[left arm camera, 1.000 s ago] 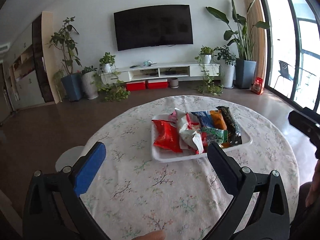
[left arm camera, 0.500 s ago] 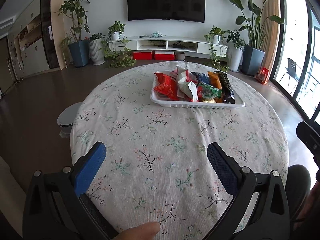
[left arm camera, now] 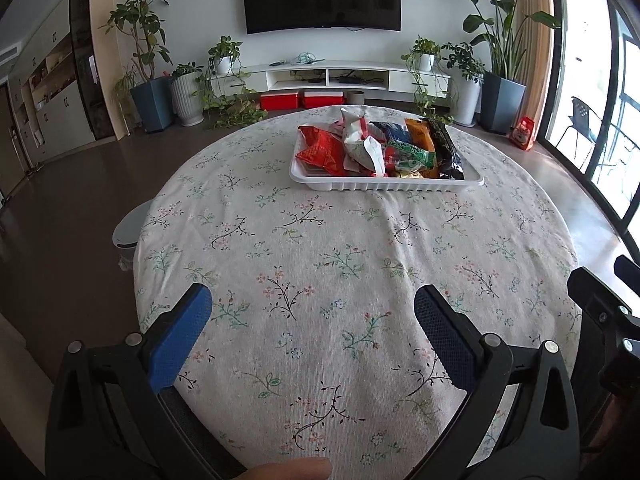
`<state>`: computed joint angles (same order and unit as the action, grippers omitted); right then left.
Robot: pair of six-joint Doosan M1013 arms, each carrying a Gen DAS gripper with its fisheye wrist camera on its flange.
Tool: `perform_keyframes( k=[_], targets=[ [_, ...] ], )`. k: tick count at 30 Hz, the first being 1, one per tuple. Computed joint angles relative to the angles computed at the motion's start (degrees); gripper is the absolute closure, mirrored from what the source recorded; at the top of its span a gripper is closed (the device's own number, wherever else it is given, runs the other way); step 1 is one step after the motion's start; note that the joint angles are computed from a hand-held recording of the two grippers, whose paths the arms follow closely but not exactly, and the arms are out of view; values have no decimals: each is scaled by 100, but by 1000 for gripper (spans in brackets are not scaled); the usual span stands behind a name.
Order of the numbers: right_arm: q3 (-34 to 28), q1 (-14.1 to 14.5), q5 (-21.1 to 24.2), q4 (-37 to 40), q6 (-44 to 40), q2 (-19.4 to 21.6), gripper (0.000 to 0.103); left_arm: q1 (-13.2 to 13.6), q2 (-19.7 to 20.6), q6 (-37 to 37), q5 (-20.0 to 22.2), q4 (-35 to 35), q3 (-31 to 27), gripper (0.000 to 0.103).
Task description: Organize snacks
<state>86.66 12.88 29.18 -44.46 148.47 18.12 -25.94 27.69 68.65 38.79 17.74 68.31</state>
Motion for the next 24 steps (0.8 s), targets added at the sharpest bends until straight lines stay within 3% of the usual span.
perform_keyframes(
  k=[14,24],
  targets=[
    [-119,-37,213,827,-733,71,0,40,91,157,83,-201,-82,0],
    [-156,-34,296,985,-877,116,0,52,128,205,113,-282,-111,0]
  ],
)
